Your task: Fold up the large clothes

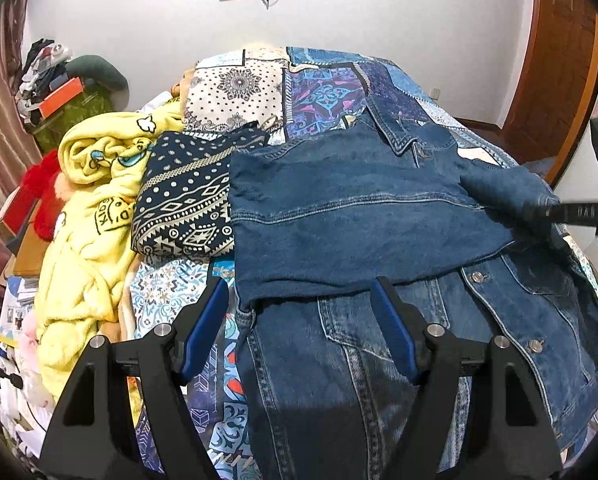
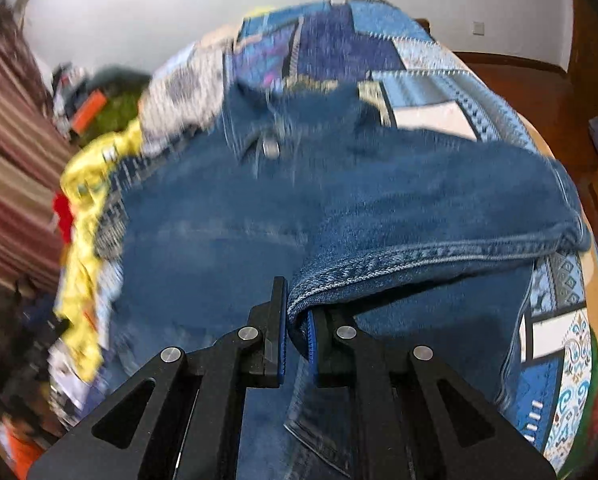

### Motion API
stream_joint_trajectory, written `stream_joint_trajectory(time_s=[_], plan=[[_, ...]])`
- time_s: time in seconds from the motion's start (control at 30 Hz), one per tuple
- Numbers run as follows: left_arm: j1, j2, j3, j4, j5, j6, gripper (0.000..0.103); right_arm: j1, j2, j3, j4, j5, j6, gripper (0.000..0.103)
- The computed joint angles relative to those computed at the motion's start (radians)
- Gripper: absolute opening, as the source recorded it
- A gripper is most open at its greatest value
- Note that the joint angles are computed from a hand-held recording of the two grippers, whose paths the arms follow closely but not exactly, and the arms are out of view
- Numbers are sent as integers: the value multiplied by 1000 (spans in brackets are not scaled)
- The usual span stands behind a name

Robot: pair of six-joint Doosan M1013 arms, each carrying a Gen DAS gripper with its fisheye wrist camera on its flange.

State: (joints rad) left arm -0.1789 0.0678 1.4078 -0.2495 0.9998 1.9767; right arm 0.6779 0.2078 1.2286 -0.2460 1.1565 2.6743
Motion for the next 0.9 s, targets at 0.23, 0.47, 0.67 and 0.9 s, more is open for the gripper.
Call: stream_joint_trajectory(time_s=[0.23, 0.47, 0.67, 0.9], plan=[[-35, -2, -7, 3, 8, 14, 72, 7, 5, -12, 75, 96, -75, 24], [-114, 4, -42, -11, 22, 68, 72, 14, -35, 25, 122, 118, -103, 54], [-208, 33, -114, -30, 39, 116, 77, 50, -103, 64, -82, 152, 3, 55], [-327, 95, -197, -58, 99, 173, 85, 102, -173, 113, -366, 256, 177, 71]])
